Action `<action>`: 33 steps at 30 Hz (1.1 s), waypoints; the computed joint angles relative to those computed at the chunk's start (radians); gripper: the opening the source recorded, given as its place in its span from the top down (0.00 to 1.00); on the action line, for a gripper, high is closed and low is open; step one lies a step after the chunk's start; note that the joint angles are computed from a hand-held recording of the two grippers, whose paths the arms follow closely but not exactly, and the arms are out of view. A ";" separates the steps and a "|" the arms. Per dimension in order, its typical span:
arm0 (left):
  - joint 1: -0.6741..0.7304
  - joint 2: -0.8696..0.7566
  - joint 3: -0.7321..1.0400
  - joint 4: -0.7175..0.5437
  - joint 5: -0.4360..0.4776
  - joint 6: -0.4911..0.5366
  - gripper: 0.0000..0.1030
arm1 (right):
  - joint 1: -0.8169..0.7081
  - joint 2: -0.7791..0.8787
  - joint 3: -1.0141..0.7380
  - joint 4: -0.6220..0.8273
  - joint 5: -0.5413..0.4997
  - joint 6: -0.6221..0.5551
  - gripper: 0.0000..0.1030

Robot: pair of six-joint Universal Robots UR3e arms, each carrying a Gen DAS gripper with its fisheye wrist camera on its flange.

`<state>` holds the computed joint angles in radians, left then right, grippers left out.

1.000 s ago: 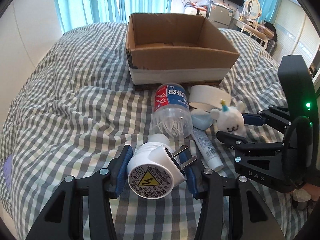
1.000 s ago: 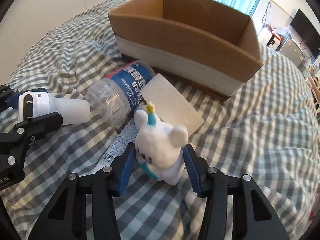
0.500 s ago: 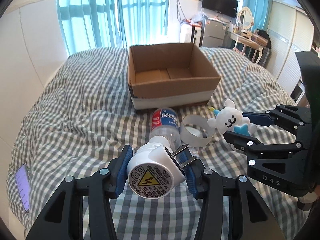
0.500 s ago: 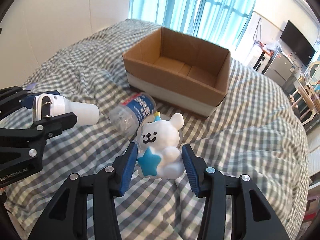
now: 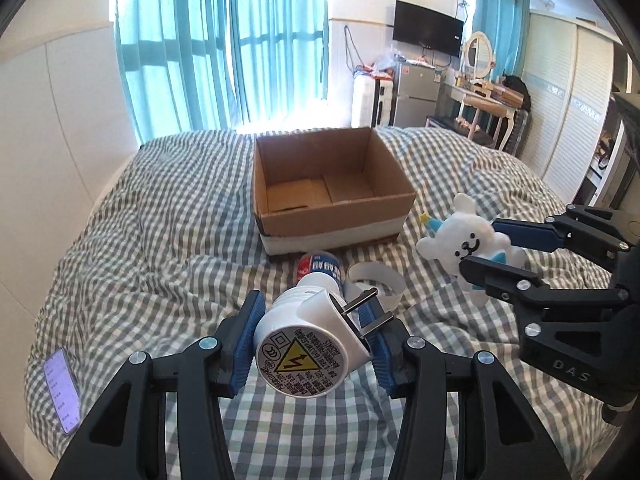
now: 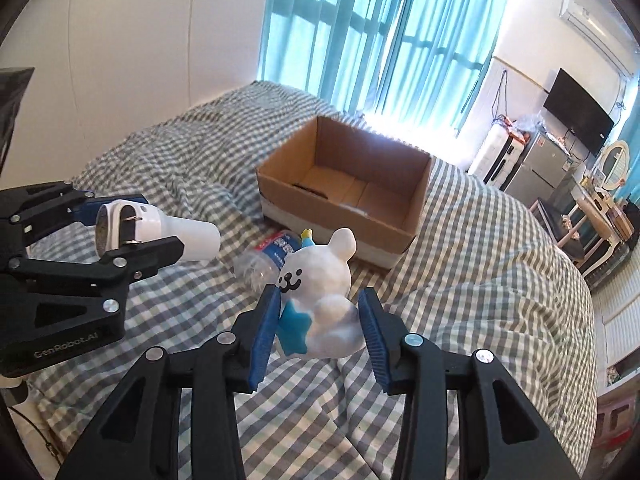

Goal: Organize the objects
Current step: 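Carry the plug adapter and bear figurine over the box and release both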

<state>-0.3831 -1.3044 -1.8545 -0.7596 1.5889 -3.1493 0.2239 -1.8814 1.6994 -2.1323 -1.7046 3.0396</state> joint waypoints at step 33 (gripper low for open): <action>0.053 -0.977 1.366 -0.321 -0.078 0.109 0.51 | -0.270 0.649 -0.867 0.110 0.186 -0.056 0.61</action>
<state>-0.3297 -2.2812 -0.4886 -1.0809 1.5110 -3.0403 -0.0461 -1.2327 0.8321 -2.0227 -1.5182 2.9831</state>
